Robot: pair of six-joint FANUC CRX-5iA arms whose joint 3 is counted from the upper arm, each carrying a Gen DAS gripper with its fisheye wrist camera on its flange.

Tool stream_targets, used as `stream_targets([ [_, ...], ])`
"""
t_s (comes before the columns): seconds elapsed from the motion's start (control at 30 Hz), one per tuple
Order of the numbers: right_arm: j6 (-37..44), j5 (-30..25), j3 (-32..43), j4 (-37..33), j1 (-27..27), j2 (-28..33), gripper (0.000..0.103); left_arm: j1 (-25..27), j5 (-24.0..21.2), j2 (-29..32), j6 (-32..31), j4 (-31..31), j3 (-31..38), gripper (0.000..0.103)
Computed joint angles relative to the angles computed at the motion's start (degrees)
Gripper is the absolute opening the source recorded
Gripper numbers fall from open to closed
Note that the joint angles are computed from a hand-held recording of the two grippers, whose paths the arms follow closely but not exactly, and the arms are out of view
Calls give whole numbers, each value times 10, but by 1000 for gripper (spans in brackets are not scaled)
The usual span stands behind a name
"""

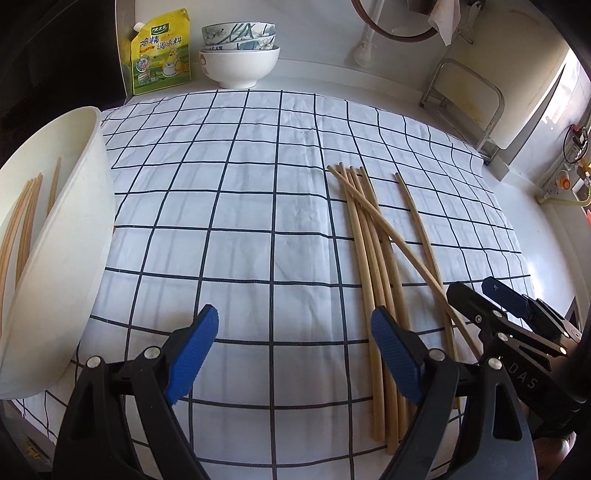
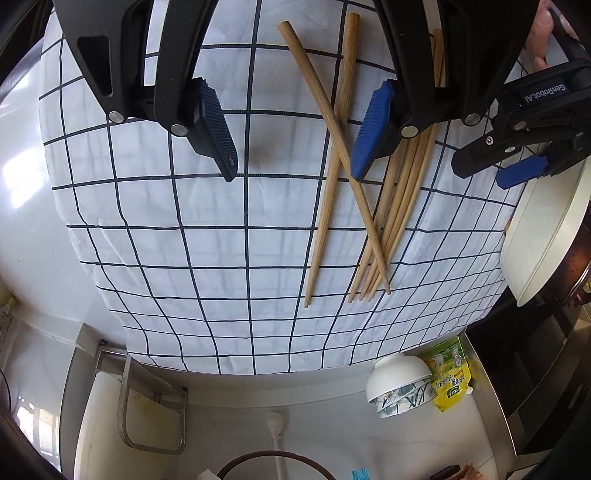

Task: Organize utensils
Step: 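Close the left tool on a chopstick while the right tool grasps another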

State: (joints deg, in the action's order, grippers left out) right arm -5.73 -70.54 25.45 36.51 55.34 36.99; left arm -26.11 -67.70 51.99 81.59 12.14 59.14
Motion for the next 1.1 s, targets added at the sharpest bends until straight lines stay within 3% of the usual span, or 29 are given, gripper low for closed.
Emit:
stream_targets([
  [0.5,68,-48,62,-22,-1,39,61,-9,-19,19,4,-14,30,83],
  [0.87,47,-53,42,-18,1,29,61,-23,-39,43,11,-62,82,84],
  [1.1,73,-76,76,-14,2,53,60,-28,-43,47,13,-88,98,58],
])
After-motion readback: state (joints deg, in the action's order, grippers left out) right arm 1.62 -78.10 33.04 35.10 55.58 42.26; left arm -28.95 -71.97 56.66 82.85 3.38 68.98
